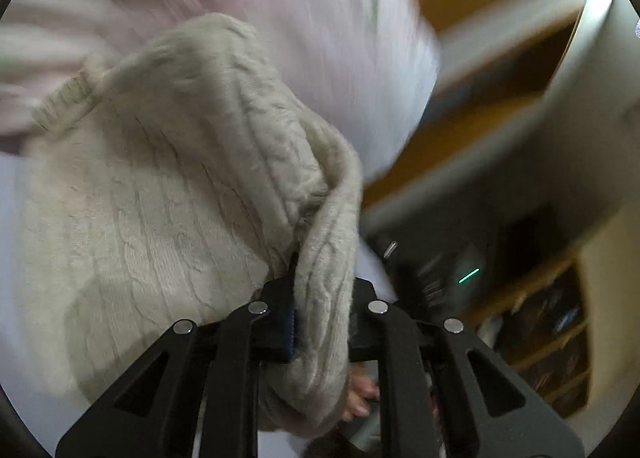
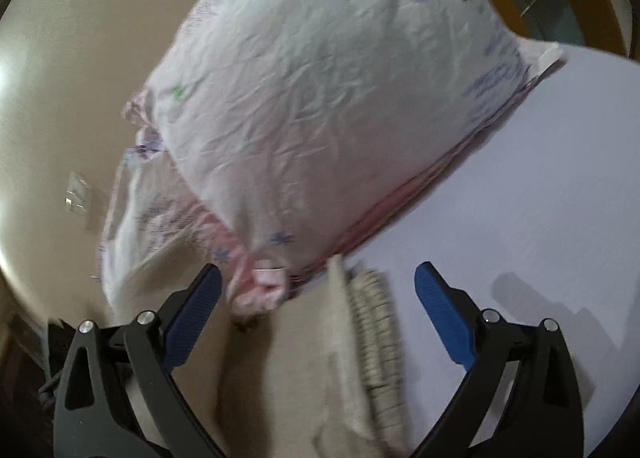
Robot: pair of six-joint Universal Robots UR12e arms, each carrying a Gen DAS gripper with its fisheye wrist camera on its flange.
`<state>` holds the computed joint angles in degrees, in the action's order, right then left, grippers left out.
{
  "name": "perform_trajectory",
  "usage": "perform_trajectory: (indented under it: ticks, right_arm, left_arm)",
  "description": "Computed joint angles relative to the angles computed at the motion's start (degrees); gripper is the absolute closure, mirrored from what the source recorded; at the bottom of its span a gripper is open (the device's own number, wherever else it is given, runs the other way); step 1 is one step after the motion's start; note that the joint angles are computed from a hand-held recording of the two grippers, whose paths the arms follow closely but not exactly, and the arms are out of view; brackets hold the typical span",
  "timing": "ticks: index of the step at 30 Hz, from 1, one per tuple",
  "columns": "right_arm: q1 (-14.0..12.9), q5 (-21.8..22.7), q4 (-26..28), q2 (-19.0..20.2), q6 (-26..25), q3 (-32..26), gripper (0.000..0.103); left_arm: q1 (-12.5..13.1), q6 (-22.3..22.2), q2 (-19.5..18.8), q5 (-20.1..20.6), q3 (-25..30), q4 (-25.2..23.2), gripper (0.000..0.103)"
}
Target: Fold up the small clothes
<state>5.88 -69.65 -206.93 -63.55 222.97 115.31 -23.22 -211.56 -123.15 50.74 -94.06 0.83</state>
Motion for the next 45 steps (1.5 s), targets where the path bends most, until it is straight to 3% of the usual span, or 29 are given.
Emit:
perform_trajectory:
  ticks: [1, 3, 6, 7, 8, 10, 11, 14, 18, 21, 24, 27, 28, 29, 30, 32, 33, 35, 36, 38, 40, 41, 43, 45]
  right_arm:
    - [-0.7, 1.2, 1.8, -0.1, 0.2, 0.0, 0.006]
    - [-1.7, 3.3, 3.4, -0.2, 0.6, 0.1, 0.006]
    - [-3.1, 8.5, 4.1, -0.4, 0.3, 0.2, 0.006]
    - [-3.5, 11.1, 6.7, -0.7, -0.9, 0.1, 0.005]
    - [-3.7, 13.2, 8.8, -0.9, -1.8, -0.1, 0.005]
    - [-3.8, 16.0, 12.6, -1.5, -3.0, -0.3, 0.005]
    - [-3.6, 15.7, 12.5, -1.9, -2.7, 0.1, 0.005]
    - [-2.7, 15.3, 12.1, -3.9, -7.0, 1.6, 0.005]
    - [-0.6, 8.6, 20.9, -6.8, -12.0, 1.6, 0.005]
    - [-0.9, 12.0, 29.3, -5.6, -12.4, -0.7, 0.005]
    - [-0.5, 10.2, 36.0, -4.7, -13.2, -2.5, 0.005]
    - [-0.5, 10.5, 34.5, -4.2, -13.0, -1.9, 0.007]
    - [-0.7, 11.9, 34.3, -3.9, -13.0, -1.8, 0.009]
    - [-0.8, 13.3, 33.6, -3.6, -13.1, -1.6, 0.018]
    - [-0.7, 14.1, 33.6, -3.4, -13.4, -1.6, 0.034]
    - [-0.7, 15.1, 30.5, -2.8, -12.9, -0.7, 0.049]
    - [-0.7, 15.9, 28.3, -2.4, -12.2, -0.3, 0.060]
    - [-0.6, 17.7, 24.0, -2.2, -11.2, 0.6, 0.068]
    - [-0.6, 18.5, 23.5, -2.7, -11.9, 1.0, 0.070]
    - [-0.2, 22.4, 21.2, -3.1, -14.5, 1.4, 0.072]
    - [1.1, 24.4, 22.3, -3.1, -18.3, 0.7, 0.072]
    - [1.9, 23.4, 25.1, -3.4, -21.3, 0.2, 0.070]
    - [4.4, 17.0, 32.2, -4.2, -27.0, -1.2, 0.064]
    - [5.8, 10.3, 30.2, -4.6, -25.8, -0.8, 0.052]
  left_arm:
    - [-1.1, 2.3, -1.7, -0.9, 2.7, -4.6, 0.088]
    - [-1.2, 2.2, -2.4, -2.4, 3.7, -7.0, 0.088]
    - [0.7, 0.1, -0.8, -5.2, -0.5, 1.2, 0.084]
    - [1.6, -0.9, 0.2, -5.3, -2.5, 5.0, 0.082]
    - [2.6, -2.0, 1.6, -4.1, -5.0, 8.5, 0.077]
    - [3.7, -2.6, 4.1, -0.9, -8.6, 11.4, 0.051]
    - [4.1, -1.3, 5.6, 1.9, -10.5, 11.7, 0.050]
    - [4.8, 1.2, 8.2, 7.8, -13.0, 6.6, 0.050]
    - [4.9, 0.8, 8.1, 11.0, -13.0, 2.2, 0.046]
    - [3.9, -0.2, 6.9, 13.8, -11.6, -1.5, 0.036]
    - [3.0, 0.9, 6.7, 16.2, -11.0, -5.7, 0.028]
    - [2.2, -0.6, 6.2, 19.5, -10.3, -6.5, 0.019]
    - [2.1, -0.9, 6.0, 19.2, -10.2, -6.5, 0.019]
    - [2.2, -1.8, 5.5, 17.9, -9.9, -6.4, 0.019]
    - [2.3, -3.1, 4.7, 15.7, -9.6, -5.9, 0.019]
    - [2.3, -5.0, 3.3, 12.0, -9.0, -4.6, 0.019]
    - [1.8, -4.1, 3.3, 13.6, -9.0, -3.8, 0.024]
    - [1.4, 0.2, 3.7, 15.0, -8.9, -5.5, 0.043]
    - [2.1, 1.0, 4.3, 13.1, -10.0, -3.8, 0.057]
    - [3.7, 2.1, 5.8, 9.1, -12.6, -0.9, 0.061]
    - [4.7, 4.9, 8.3, 10.1, -16.1, 2.0, 0.060]
    - [5.3, 7.4, 10.0, 11.6, -18.3, 3.0, 0.060]
    - [5.8, 10.2, 12.2, 15.2, -20.7, 1.0, 0.054]
    - [6.4, 10.5, 13.1, 17.0, -22.5, -0.8, 0.048]
